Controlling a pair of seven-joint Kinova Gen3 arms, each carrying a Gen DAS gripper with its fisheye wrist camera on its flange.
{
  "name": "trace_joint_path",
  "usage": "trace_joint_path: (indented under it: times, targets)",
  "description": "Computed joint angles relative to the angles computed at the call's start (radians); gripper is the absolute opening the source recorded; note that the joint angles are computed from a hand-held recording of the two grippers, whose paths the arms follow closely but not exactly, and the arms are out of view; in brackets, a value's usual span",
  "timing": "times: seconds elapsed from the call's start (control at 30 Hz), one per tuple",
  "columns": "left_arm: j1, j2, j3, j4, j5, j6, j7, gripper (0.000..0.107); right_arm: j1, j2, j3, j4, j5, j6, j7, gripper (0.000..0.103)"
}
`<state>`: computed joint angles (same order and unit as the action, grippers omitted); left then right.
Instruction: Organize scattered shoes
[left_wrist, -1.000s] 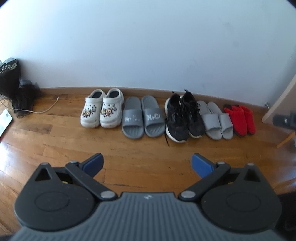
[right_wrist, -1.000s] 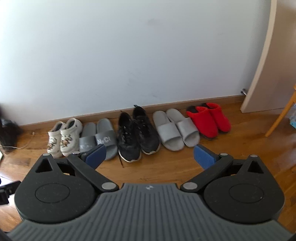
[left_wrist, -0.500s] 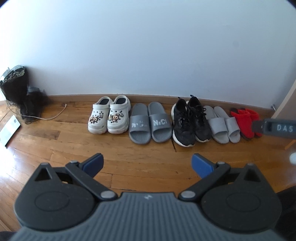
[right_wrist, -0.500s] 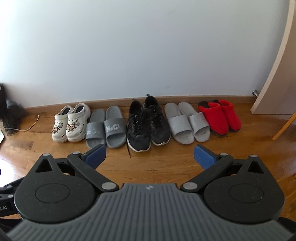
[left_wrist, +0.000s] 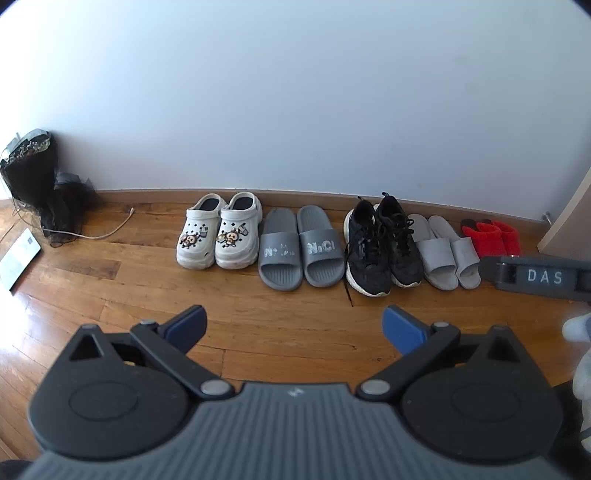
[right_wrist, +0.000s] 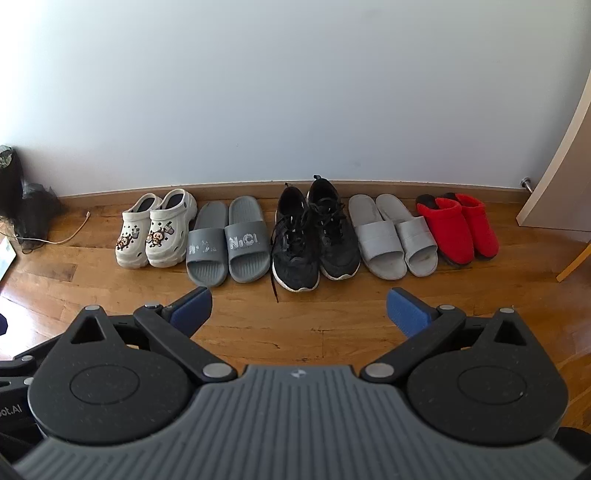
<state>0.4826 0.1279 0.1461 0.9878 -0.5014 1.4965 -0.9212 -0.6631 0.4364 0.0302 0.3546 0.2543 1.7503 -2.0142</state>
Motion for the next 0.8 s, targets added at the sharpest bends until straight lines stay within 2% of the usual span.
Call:
trace_joint_path:
  times: [0.8]
  targets:
    - [0.026,0.016,-0.005,-0.019,-0.014,0.013,0.012,0.103,0.011,-0.004,-0.006,0.003,-0.009,0.019,-0.016,0.102]
